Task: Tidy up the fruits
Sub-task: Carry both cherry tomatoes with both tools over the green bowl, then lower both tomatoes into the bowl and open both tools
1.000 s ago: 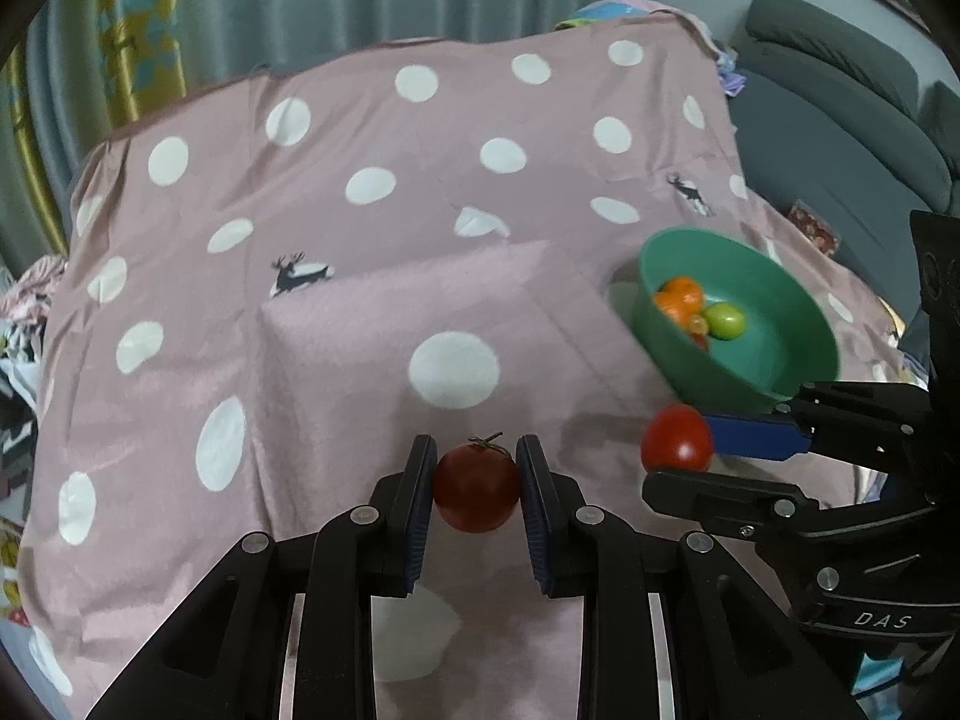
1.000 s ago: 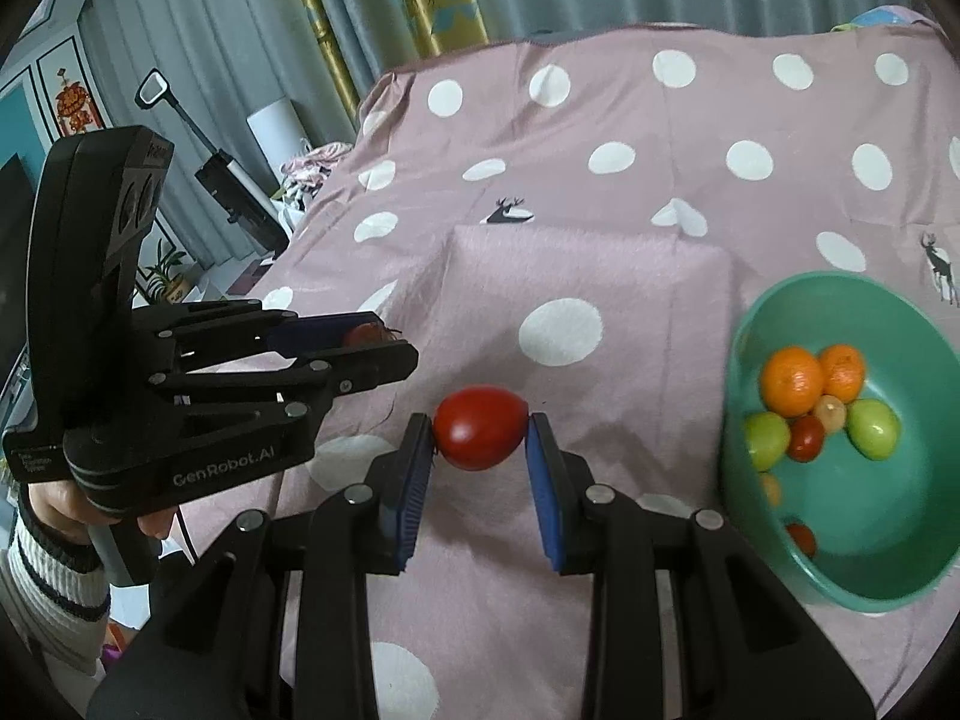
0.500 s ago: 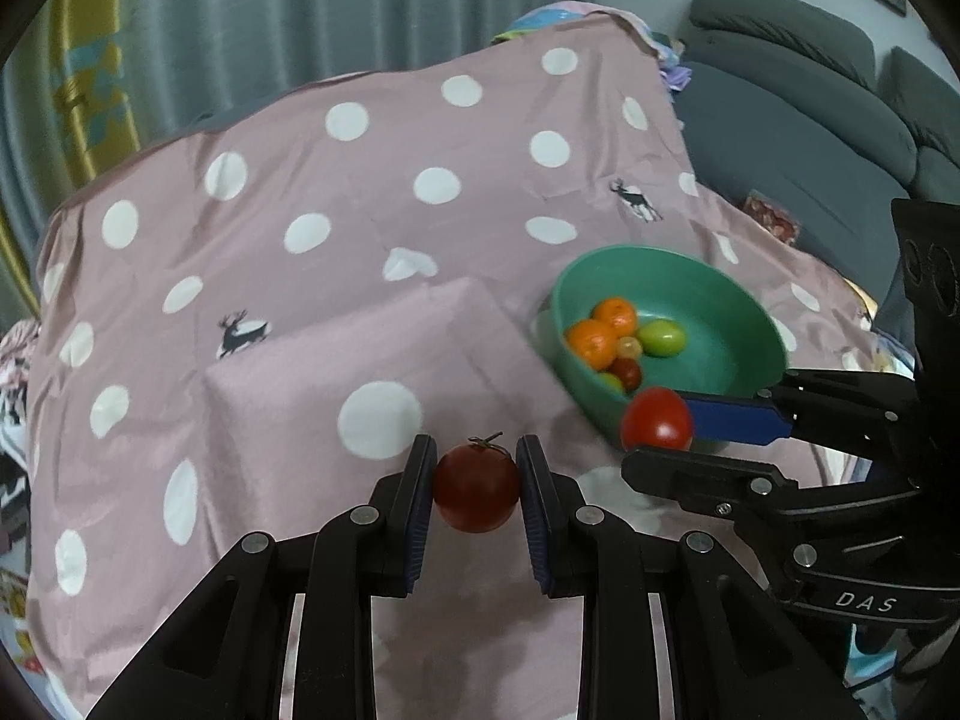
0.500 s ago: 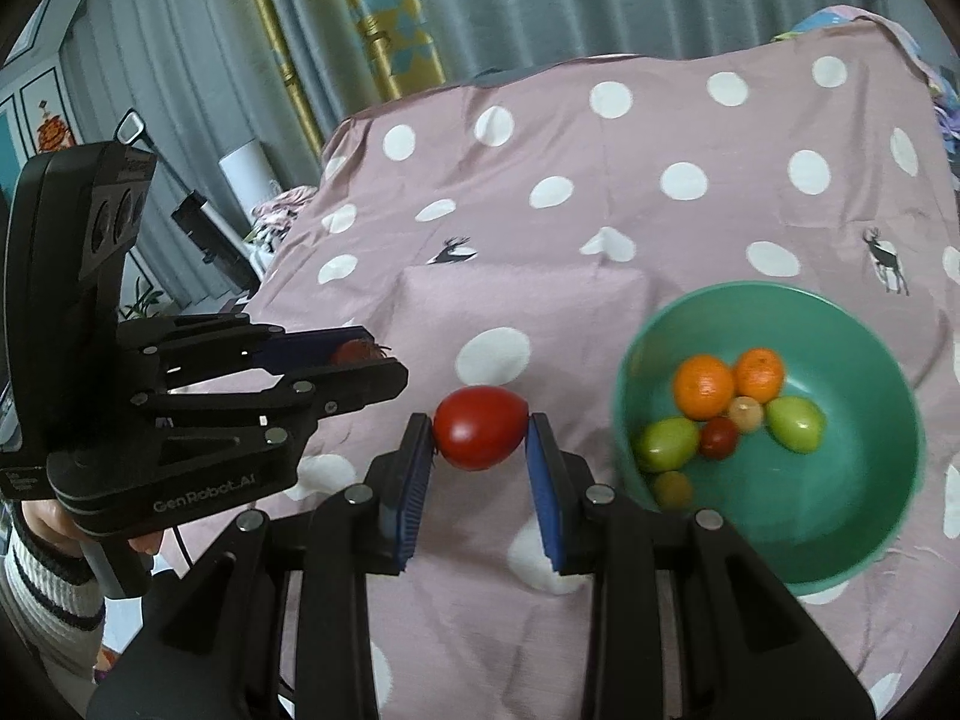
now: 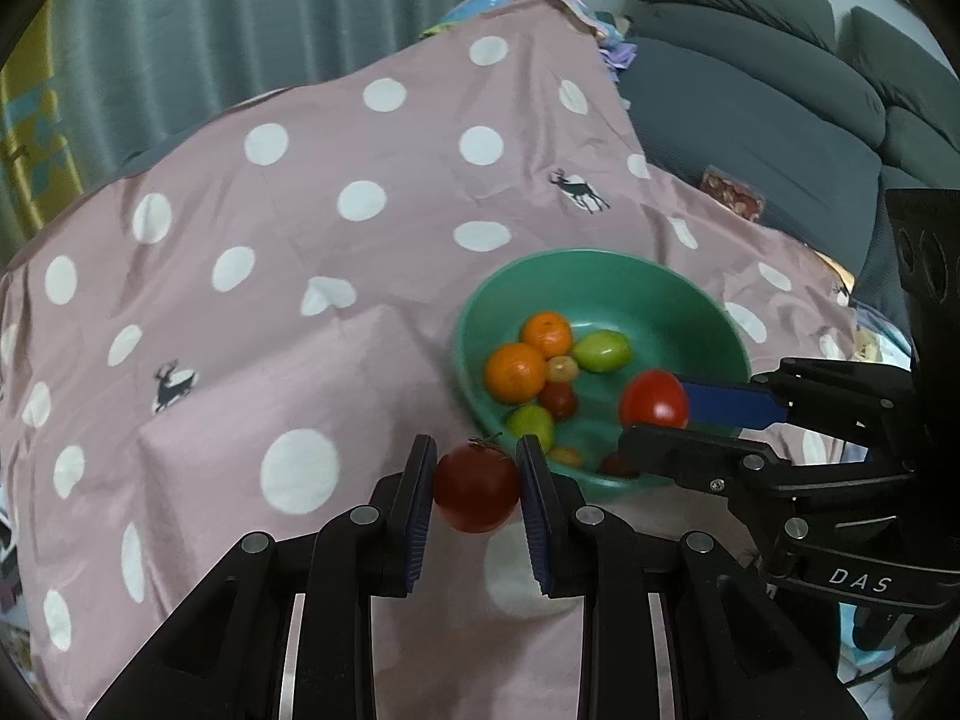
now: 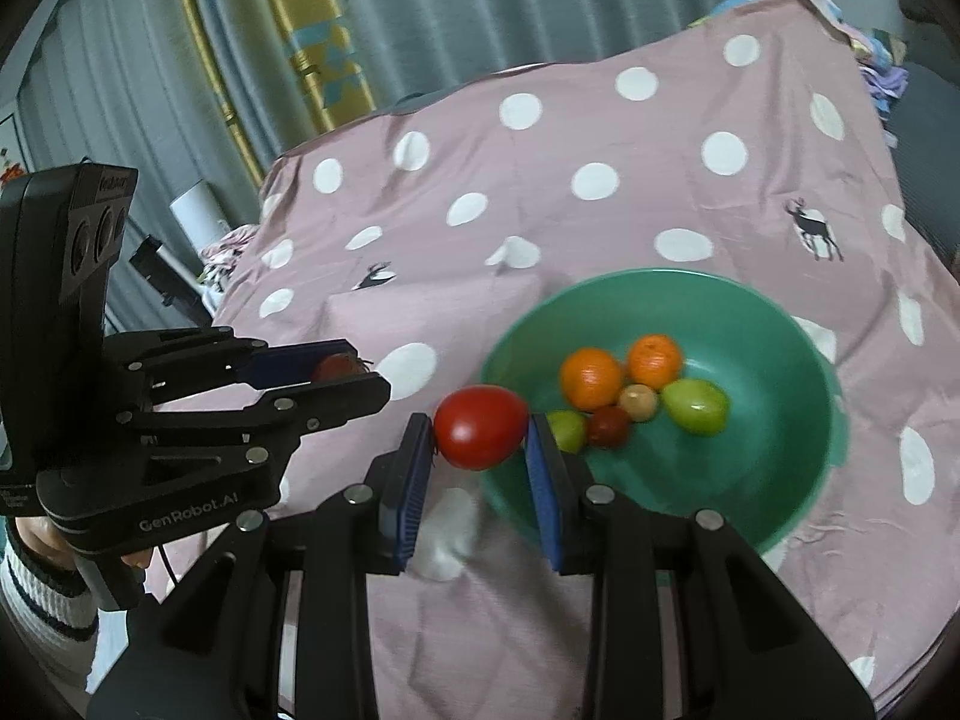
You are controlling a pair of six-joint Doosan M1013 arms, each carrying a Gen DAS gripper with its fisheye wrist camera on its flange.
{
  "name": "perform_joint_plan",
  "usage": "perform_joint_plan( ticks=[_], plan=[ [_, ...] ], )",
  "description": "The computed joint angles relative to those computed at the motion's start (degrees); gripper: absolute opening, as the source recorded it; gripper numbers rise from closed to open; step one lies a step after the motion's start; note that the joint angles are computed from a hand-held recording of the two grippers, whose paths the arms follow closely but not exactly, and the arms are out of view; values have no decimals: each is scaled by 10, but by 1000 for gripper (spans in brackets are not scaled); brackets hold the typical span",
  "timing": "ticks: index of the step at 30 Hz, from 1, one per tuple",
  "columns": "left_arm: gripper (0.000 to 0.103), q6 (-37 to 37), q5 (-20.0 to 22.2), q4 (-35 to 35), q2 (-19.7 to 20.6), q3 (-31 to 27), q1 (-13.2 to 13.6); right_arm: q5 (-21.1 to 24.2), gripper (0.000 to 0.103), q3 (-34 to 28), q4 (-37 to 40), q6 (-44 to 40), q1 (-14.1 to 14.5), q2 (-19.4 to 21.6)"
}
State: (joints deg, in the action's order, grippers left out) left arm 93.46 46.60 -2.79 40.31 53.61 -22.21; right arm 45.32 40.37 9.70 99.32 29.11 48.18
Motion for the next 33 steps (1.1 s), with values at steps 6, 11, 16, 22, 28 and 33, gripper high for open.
perform_joint_plan(
  ticks=[6, 11, 16, 22, 28, 33],
  plan=[
    [28, 23, 26, -20, 29, -45, -7, 5, 32, 9, -32, 35, -7, -1],
    [28, 20, 65, -24, 65, -98, -12, 37, 33, -6, -64, 65, -14, 12],
    [28, 3, 103, -29, 96, -150, -14, 80, 35, -36, -86, 80, -20, 33],
    [31, -11, 104, -13, 97, -158, -18, 77, 42, -26, -111, 87, -19, 24],
    [102, -47, 69, 36, 67, -120, -23, 74, 77, 3, -145, 95, -14, -1],
    [102, -75, 62, 51, 52, -109, -24, 73, 90, 16, -150, 81, -11, -17]
  ],
)
